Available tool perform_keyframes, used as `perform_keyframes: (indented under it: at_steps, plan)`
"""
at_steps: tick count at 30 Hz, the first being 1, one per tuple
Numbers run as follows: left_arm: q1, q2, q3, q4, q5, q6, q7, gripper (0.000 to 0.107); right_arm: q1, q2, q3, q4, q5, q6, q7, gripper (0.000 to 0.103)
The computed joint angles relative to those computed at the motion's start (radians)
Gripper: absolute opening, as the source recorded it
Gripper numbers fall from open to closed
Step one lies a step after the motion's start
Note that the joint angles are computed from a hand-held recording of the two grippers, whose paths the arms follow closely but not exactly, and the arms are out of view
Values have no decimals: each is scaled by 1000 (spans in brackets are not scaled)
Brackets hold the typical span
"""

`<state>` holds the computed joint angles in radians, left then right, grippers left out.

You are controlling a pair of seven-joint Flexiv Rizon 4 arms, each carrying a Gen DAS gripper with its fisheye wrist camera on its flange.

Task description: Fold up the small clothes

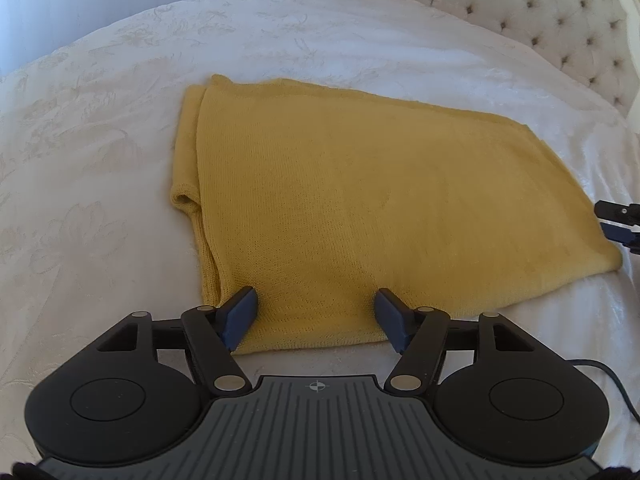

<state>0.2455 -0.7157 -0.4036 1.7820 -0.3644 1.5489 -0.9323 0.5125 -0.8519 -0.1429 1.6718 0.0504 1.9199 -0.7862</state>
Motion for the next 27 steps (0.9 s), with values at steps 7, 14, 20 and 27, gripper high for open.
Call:
perform_keyframes:
  at_steps: [7, 14, 20, 27]
  plan:
    - [-64, 10, 80, -37, -5, -67, -18, 68, -165, -87, 180, -78, -100, 76, 25, 71]
    - [-82, 28, 83, -69, -66, -105, -33, 67, -174, -82, 187, -90, -108, 42, 87, 72]
    - [-173, -26, 128, -241, -76, -176, -54, 67, -110, -108, 130, -75, -9, 159, 106, 72]
    - [-324, -174, 263, -510, -33, -272, -223, 67, -185, -103, 206, -70, -80, 151, 152, 72]
